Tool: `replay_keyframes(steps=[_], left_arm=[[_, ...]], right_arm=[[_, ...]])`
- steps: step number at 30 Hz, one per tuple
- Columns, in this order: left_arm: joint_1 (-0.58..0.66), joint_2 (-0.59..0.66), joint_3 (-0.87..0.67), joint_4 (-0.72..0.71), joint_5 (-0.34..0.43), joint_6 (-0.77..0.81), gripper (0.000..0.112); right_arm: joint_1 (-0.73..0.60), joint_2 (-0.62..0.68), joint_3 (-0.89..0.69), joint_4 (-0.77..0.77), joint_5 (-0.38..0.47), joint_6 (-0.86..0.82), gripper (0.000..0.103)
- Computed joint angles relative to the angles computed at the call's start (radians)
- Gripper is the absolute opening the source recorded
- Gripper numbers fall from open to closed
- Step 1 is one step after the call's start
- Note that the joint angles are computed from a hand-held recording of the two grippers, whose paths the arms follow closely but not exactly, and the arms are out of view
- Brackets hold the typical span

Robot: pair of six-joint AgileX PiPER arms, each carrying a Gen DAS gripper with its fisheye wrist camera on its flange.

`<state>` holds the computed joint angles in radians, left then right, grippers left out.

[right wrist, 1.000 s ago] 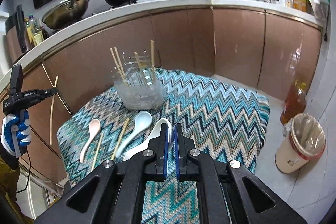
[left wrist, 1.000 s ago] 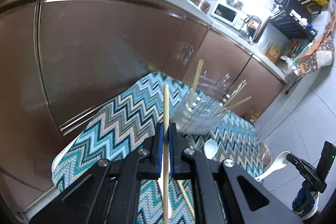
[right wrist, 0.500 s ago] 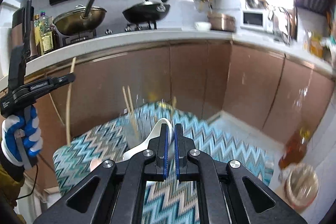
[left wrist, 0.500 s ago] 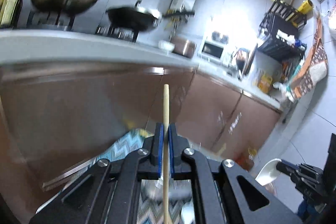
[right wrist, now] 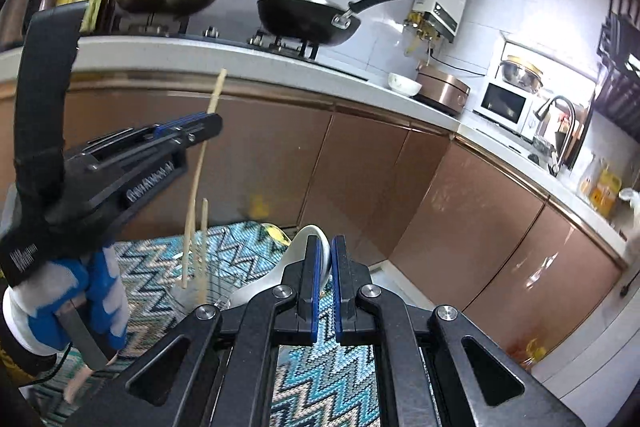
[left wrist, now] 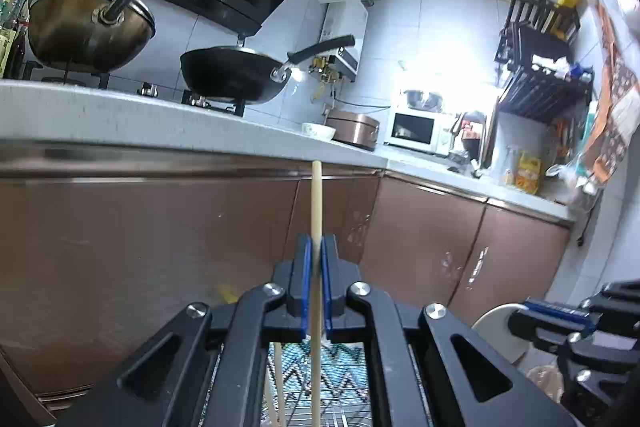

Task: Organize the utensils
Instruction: 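Lower both items into the holder and open both tools, then raise both open tools away from the holder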

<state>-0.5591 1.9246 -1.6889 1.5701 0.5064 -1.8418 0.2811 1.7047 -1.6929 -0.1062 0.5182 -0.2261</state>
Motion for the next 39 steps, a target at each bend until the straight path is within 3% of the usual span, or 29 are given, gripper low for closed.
replay_keyframes(steps=[3,7,11,13,14,16,21,27,32,39], left_arm=[[0.011,0.048,-0.027,-0.021,-0.008,-0.002,0.004],[0.007,0.076,-0.02,0.054,0.009,-0.084,0.004],[0.012,0.074,0.015,0.056,0.001,-0.1,0.009],[0.016,0.061,0.033,0.027,-0.01,-0.076,0.025],[0.018,0.05,0.048,0.012,-0.016,-0.065,0.028],[0.014,0.024,0.079,0.003,-0.008,-0.058,0.035],[-0.015,-0.07,0.167,-0.107,0.03,0.087,0.042],[-0.061,-0.203,0.28,-0.259,0.101,0.253,0.048],[-0.116,-0.301,0.372,-0.257,0.168,0.277,0.053],[-0.193,-0.428,0.493,-0.24,0.232,0.271,0.06]], right_arm=[[0.017,0.023,0.011,-0.086,-0.019,0.047,0.005],[0.031,0.055,0.007,-0.134,-0.023,0.078,0.005],[0.031,0.082,-0.004,-0.108,-0.019,0.074,0.007],[0.023,0.083,0.0,-0.067,-0.019,0.053,0.014],[0.016,0.081,0.002,-0.043,-0.019,0.045,0.022],[0.005,0.072,0.014,0.001,-0.023,0.03,0.026],[-0.023,-0.01,0.114,0.098,-0.086,0.03,0.029],[-0.032,-0.16,0.285,0.085,-0.184,0.124,0.039],[-0.016,-0.268,0.407,-0.069,-0.205,0.313,0.05],[0.027,-0.378,0.555,-0.305,-0.172,0.588,0.051]])
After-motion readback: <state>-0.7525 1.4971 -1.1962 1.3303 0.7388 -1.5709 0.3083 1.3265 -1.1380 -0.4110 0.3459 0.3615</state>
